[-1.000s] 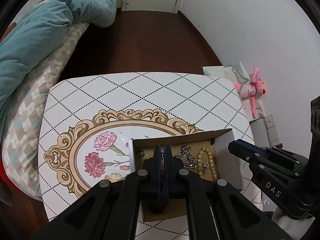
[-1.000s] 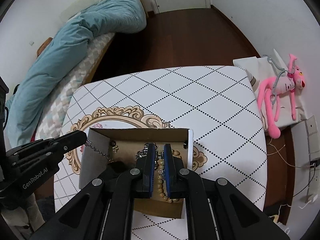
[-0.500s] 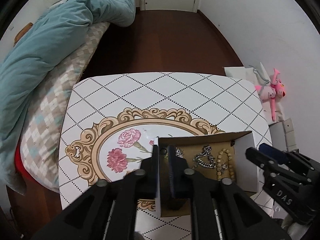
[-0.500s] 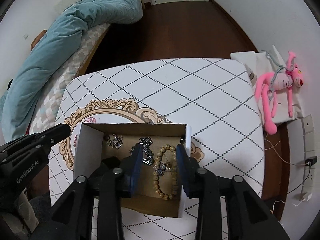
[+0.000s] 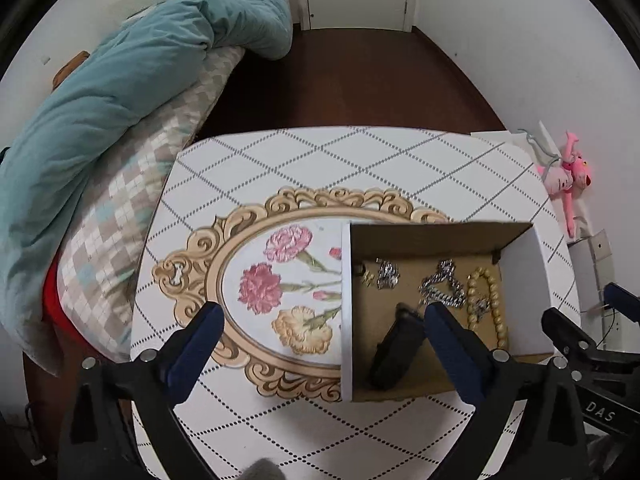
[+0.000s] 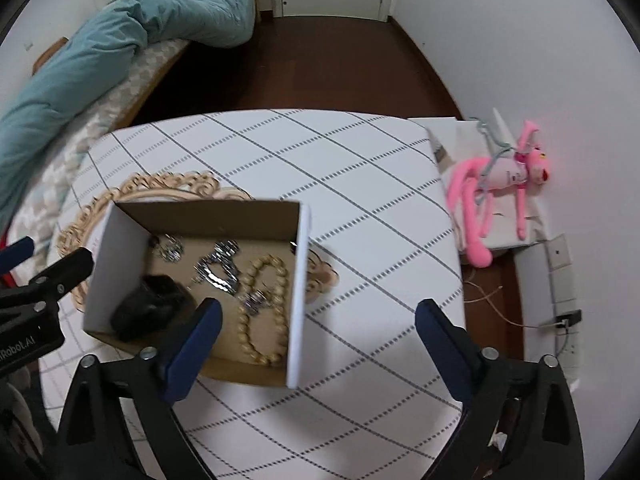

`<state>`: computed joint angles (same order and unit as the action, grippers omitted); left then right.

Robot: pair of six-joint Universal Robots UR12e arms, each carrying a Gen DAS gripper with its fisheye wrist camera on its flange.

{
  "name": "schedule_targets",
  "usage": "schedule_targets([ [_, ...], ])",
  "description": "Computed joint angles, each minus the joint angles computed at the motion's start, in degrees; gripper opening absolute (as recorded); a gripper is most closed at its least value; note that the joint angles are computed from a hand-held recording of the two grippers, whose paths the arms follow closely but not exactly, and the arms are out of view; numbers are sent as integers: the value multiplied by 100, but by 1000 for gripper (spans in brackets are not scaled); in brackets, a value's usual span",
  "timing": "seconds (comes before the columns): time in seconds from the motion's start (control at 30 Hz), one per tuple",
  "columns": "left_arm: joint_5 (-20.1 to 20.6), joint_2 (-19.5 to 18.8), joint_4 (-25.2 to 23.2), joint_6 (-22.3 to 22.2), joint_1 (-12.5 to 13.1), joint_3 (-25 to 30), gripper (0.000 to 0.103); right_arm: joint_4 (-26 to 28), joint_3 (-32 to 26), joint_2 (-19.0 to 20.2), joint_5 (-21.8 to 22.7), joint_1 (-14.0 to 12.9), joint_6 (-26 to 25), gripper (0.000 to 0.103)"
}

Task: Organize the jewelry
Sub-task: 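Open both grippers and withdraw them from the box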

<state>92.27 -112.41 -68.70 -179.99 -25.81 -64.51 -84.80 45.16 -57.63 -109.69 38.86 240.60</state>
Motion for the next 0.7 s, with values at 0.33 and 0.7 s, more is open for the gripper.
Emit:
schedule_targets([
  [0.33, 41, 166, 109, -80, -19, -316, 103, -60, 251, -106, 10, 76, 255, 103],
  [0.7, -87, 560, 383, -73, -34, -584, 103, 169, -6, -160, -604, 320, 564, 103],
])
